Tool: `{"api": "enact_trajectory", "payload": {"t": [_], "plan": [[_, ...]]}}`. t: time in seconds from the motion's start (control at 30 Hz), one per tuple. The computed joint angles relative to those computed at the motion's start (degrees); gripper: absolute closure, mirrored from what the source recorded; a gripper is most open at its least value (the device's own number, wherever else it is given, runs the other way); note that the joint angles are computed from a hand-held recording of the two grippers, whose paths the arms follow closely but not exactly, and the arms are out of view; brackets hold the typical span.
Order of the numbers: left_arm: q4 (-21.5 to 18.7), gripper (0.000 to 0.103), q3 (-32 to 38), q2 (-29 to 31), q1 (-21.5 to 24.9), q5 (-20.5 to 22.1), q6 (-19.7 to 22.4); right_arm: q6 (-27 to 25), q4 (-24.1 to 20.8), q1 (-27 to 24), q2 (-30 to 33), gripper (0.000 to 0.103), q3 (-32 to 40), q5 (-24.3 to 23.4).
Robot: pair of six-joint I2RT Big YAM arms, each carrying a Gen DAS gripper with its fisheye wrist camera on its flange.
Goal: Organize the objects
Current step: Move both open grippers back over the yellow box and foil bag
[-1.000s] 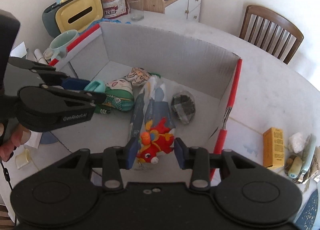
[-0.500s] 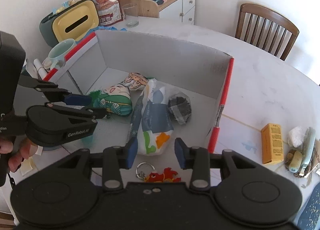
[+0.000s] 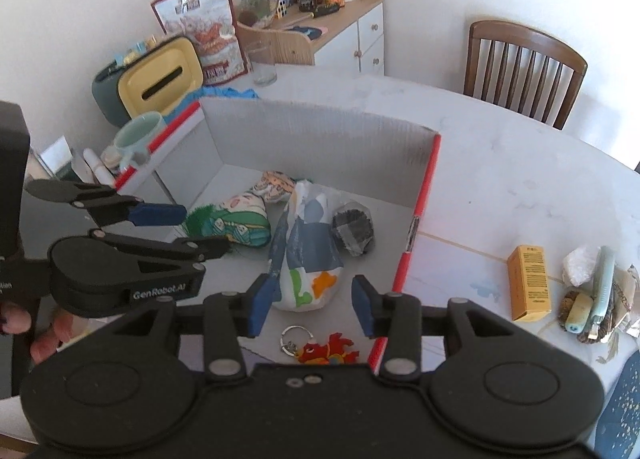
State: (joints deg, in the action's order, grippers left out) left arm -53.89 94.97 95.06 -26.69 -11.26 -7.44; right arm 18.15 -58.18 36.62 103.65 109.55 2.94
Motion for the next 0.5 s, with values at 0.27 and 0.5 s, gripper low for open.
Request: {"api": "enact_trajectory", "payload": {"t": [0.27,0.5], "plan": [[0.84,0.047,0.27,-1.86,-2.62,-0.68,-0.27,-0.02,4.19,-0.63,-5.17,0.047,-5.17,-0.38],[1.22,0.039,0.93,-3.05,-5.77,-1.96,-0.95,0.41,7.45,-2.09,-10.18,0.041,-10.62,-2.28]]}}
